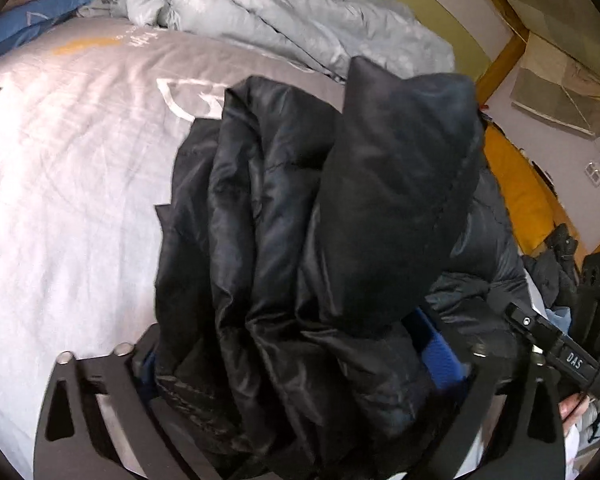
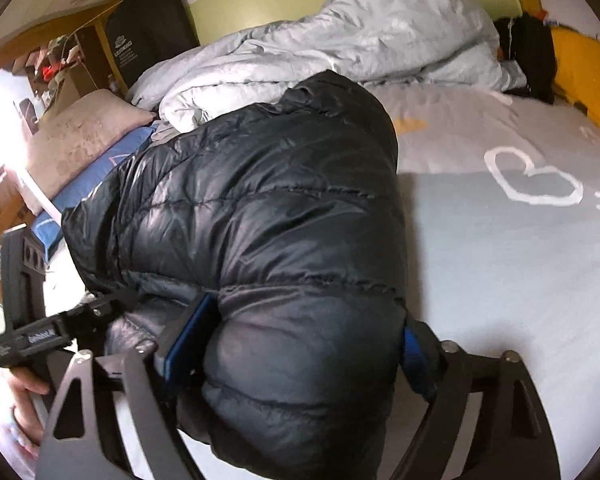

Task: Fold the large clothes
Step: 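Carry the bundled jacket with both grippers toward the orange pillow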

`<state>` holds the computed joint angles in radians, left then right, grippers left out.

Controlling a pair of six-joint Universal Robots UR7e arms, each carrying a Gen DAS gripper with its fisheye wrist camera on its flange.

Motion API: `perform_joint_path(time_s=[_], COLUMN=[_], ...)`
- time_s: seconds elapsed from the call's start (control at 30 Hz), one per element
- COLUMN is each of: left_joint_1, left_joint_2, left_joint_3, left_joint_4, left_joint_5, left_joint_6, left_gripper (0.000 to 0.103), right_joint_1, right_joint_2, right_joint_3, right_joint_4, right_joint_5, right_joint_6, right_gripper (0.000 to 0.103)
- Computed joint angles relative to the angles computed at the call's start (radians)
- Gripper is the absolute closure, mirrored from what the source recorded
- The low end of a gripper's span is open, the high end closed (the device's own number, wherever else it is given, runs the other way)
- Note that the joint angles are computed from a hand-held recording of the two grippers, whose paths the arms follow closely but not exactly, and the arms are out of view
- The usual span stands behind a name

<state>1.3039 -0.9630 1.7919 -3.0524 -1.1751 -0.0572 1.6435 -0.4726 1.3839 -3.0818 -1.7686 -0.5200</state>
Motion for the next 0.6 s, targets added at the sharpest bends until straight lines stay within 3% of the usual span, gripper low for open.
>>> perform_joint_path(time_s=[0.13, 0.23, 0.3, 0.37, 0.6], left_joint_1=[0.041, 0.061, 0.051, 0.030, -0.040], left_joint_2=[-0.014, -0.022, -0.029, -0.038, -0.027], left_joint_3=[-0.009, -0.006, 0.002, 0.009, -0.035], left_joint_4=[0.027, 0.020, 0.006, -0.011, -0.001], left_joint_5=[-0.137, -0.211, -0.211, -0.188, -0.158], left_joint_6=[-0.048, -0.060, -0.043, -0.002, 0.032], left_gripper=[0.025, 0.037, 0.046, 0.052, 0.053], right_joint_1=[-0.025, -0.037, -0.026, -0.009, 0.012], right_joint_2=[-0.012, -0.017, -0.017, -0.023, -0.092], right_joint_3=[-0.012, -0.003, 0.018, 0.040, 0.055], right_joint_4=[0.070, 0.079, 0.015, -0.047, -0.056], right_joint_5=[0.063, 0.112, 0.103, 0.092, 0.090], right_joint_6=[0.052, 0.078, 0.024, -0.030, -0.047], right_gripper=[0.014, 0.028, 0.040, 0.044, 0.045])
